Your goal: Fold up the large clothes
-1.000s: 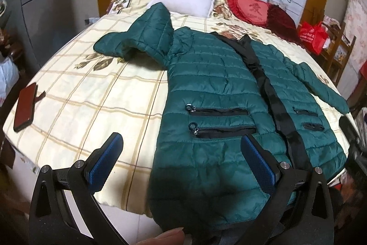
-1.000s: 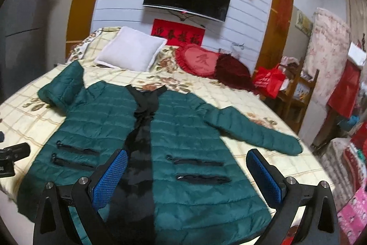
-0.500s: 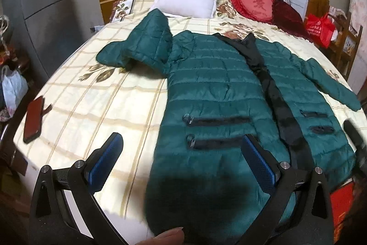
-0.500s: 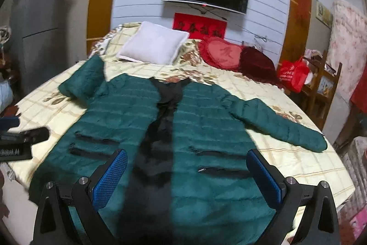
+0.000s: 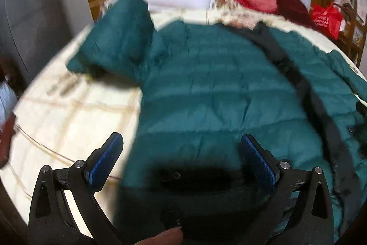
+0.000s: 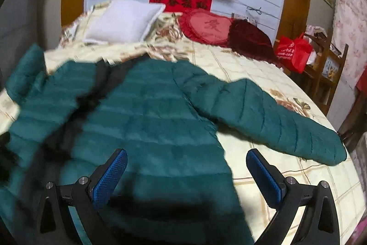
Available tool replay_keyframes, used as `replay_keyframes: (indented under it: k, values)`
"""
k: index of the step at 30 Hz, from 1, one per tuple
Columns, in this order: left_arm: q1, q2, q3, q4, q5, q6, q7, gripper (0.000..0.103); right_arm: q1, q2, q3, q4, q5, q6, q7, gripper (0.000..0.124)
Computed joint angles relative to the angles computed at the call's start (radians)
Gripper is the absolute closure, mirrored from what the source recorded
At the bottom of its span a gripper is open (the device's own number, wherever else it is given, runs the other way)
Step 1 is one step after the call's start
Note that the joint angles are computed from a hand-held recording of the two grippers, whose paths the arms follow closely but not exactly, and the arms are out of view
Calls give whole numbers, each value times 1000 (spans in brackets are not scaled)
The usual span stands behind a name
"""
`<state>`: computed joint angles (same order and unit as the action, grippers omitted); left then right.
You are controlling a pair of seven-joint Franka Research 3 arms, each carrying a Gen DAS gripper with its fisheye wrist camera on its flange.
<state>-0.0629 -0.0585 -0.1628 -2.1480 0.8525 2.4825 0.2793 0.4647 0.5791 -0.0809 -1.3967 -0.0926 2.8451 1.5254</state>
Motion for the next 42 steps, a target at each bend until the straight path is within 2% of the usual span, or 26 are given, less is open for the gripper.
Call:
replay_keyframes:
  k: [2, 3, 4, 5, 6, 9, 12, 14, 17, 19, 20, 22, 26, 27, 29, 31, 36, 40, 42]
  values:
    - [7, 22, 11, 17, -30, 27, 0, 0, 21, 11, -47, 7, -30, -10, 40, 22]
    - [9, 42, 13, 38, -40, 33, 5, 0, 6, 3, -38, -13, -5, 31, 29, 22]
    - [8, 63, 16, 57, -59, 33, 24, 0, 14, -2, -63, -30, -27, 69, 70, 22]
    - [4, 93, 16, 93, -83, 18, 56, 0, 24, 7, -97, -19, -63, 69, 129, 22]
    - [-3, 117, 16, 124, -91, 1, 75, 0, 12, 20, -97, 4, -30, 45, 123, 22]
    - [-25, 178, 23, 201, -94, -19, 114, 0, -80, 71, -20, 112, 55, -85, 105, 22]
    - [-30, 185, 34, 207, -134, -6, 162, 0, -96, 72, -14, 119, 70, -100, 126, 22]
    - [-19, 162, 36, 171, -201, 23, 223, 0, -74, 58, -34, 90, 35, -73, 135, 22]
    - [-10, 130, 38, 128, -261, 45, 285, 0, 44, 72, -175, 117, -123, -110, 273, 22]
    - [-5, 120, 37, 118, -298, 47, 319, 0, 84, 58, -204, 114, -196, -105, 343, 22]
    - [-4, 116, 37, 113, -305, 47, 331, 0, 79, 41, -182, 98, -202, -86, 351, 22]
    - [-6, 112, 35, 108, -303, 44, 333, 0, 41, 15, -85, 92, -162, -89, 294, 22]
    - [-9, 108, 35, 99, -268, 51, 293, 0, -64, 13, 121, 98, 14, -155, 53, 22]
    - [-9, 107, 36, 96, -264, 57, 288, 0, -74, 18, 142, 99, 49, -169, 11, 22]
    - [-8, 108, 36, 96, -260, 64, 284, 0, -65, 48, 129, 117, 78, -207, -19, 22]
    - [-7, 108, 36, 96, -259, 63, 284, 0, -84, 91, 137, 180, 141, -301, -26, 21]
    - [-5, 106, 36, 94, -268, 64, 291, 0, -128, 99, 166, 192, 266, -315, -77, 21]
    - [-7, 108, 35, 99, -265, 52, 293, 0, -88, 86, 120, 178, 233, -321, -55, 21]
    - [-8, 109, 35, 101, -262, 51, 288, 0, -71, 108, 102, 217, 203, -349, -39, 21]
